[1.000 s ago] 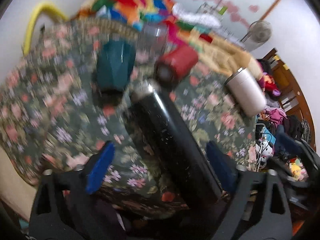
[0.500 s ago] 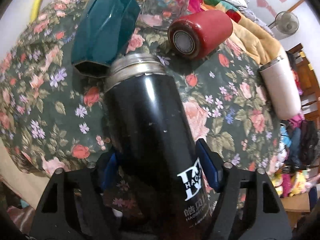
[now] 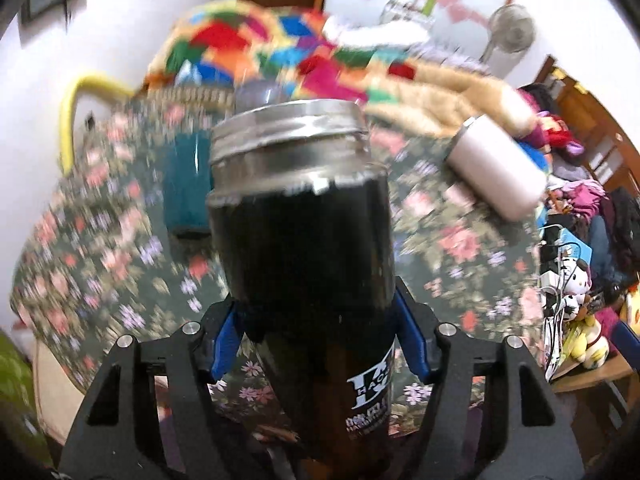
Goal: Flip cup upright
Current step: 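Grasp the thermos with the left gripper while the right gripper releases it, then rotate the thermos upright with the left gripper, open end up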
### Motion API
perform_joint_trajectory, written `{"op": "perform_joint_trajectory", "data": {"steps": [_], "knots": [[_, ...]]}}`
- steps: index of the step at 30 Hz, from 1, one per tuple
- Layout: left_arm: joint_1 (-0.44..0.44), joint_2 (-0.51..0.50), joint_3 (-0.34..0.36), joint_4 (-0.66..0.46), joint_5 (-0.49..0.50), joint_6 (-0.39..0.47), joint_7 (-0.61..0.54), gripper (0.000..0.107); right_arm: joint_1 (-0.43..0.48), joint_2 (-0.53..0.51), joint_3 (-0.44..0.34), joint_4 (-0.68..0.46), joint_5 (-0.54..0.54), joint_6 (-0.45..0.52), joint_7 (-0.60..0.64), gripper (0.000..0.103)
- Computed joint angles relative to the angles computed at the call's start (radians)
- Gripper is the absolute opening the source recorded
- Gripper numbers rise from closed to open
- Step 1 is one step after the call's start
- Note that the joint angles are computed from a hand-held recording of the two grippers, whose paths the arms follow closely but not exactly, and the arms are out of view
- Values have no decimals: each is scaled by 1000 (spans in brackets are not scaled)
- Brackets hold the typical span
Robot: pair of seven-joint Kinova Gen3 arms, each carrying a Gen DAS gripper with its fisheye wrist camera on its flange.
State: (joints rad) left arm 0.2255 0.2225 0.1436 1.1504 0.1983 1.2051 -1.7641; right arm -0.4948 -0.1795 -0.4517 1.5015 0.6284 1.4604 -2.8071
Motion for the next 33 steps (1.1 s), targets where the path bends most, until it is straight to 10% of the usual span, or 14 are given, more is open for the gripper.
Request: {"op": "perform_joint_trajectory", "data": {"steps": [9,33], "knots": [[10,-69,14,15,18,-148,-96,64,-1,4,-9,-10,35,-11,-22,69],[21,-25,22,46,30,-122,-144,64,-11,23,21,-24,20,-24,-1,69]]}}
